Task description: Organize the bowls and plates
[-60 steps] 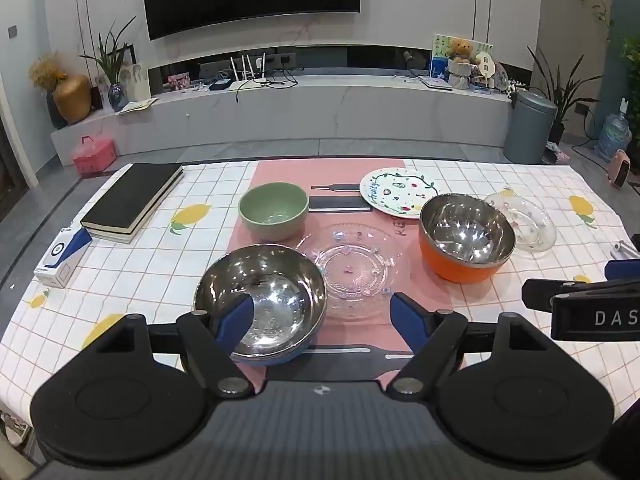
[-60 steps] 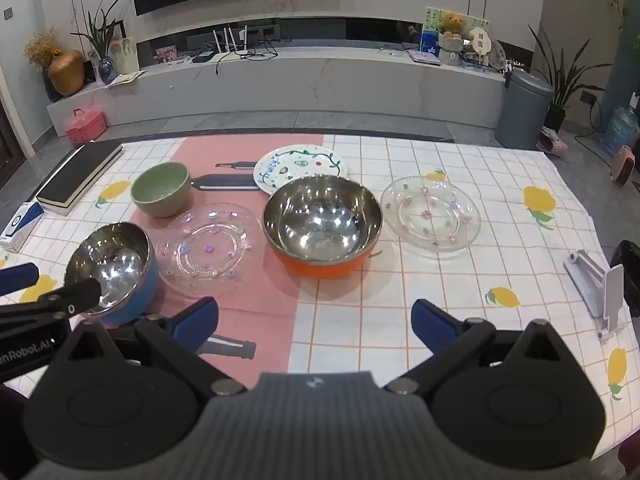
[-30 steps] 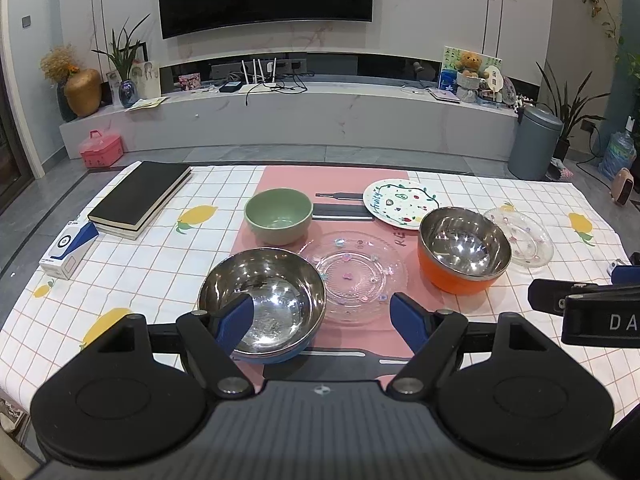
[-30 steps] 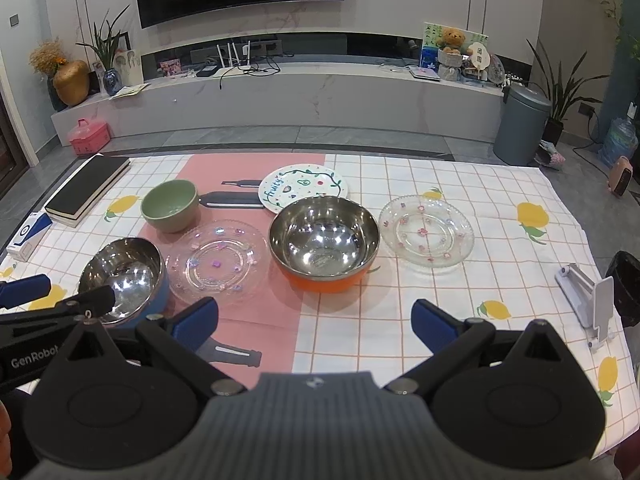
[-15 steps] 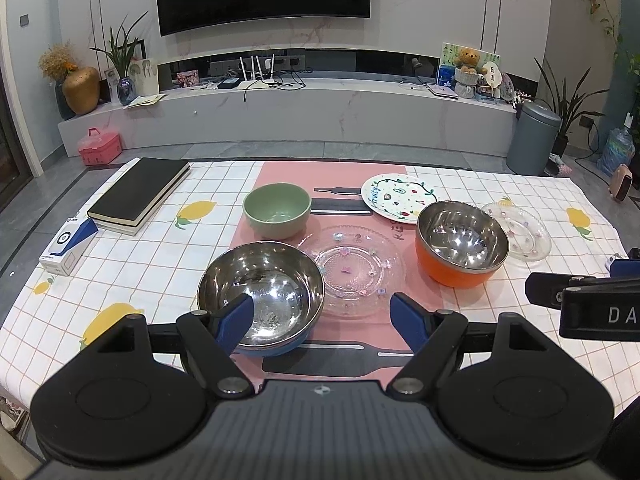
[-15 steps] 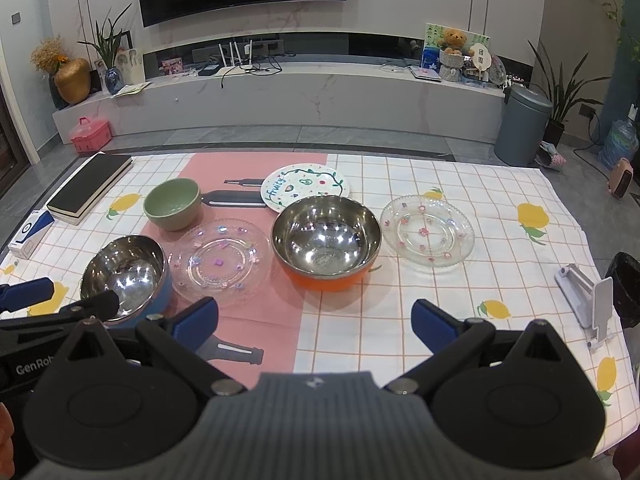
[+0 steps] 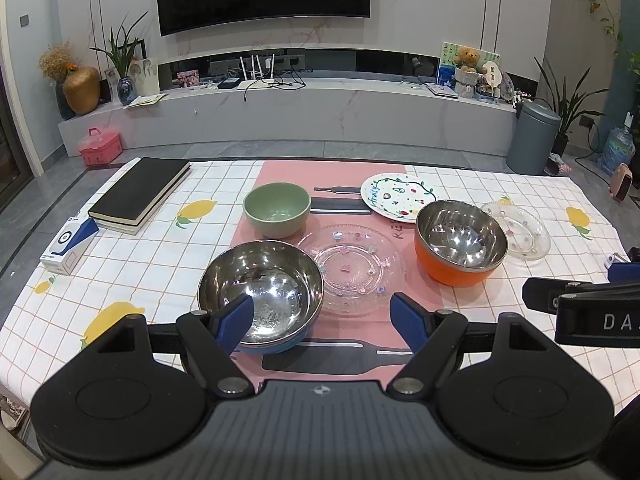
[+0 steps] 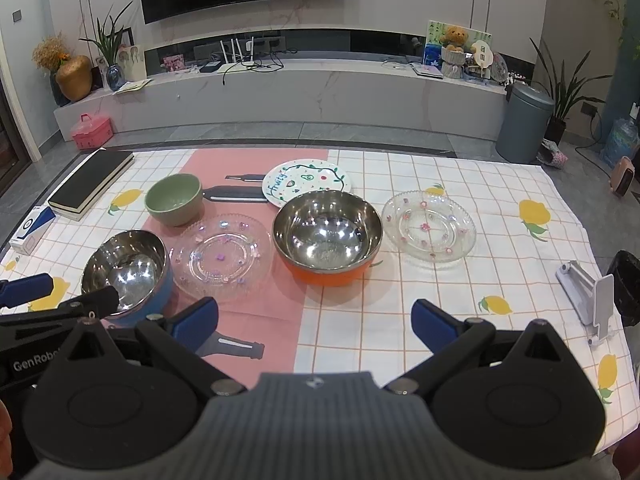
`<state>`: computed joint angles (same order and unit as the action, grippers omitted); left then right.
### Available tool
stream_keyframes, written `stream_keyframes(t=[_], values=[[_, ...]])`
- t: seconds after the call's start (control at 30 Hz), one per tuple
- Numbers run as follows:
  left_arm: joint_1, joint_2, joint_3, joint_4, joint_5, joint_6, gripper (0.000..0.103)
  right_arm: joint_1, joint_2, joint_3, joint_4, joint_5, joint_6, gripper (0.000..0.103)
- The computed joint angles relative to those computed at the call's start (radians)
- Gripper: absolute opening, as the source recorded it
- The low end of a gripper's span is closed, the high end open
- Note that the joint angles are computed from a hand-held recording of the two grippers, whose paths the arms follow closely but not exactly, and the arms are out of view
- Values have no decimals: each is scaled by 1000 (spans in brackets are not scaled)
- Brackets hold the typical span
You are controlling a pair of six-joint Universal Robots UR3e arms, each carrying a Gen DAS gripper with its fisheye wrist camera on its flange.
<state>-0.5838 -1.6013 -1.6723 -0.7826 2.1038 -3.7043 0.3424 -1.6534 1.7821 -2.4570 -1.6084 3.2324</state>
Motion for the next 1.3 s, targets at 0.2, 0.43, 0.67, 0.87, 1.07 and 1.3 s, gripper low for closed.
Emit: stream_keyframes(t=[0.2,0.43,0.67,0.87,1.07,1.3], values=[[-2,0,7,-6,6,-2,91,-1,-2,0,4,0,2,100],[-13,7,6,-14,19,-20,91,-1,-10,3,10,3,-1,100],[-16,12,2,-12,21,-16,91,3,-16,10,7,2,4,100],[-18,14,3,-16,23,-20,91,4,-17,11,6,1,6,100],[-19,16,1,-14,24,-19,91,8,-28,19,3,-1,7,100],[-22,36,-19,-2,33,-27,88,19,-28,20,-3,-14,12,100]])
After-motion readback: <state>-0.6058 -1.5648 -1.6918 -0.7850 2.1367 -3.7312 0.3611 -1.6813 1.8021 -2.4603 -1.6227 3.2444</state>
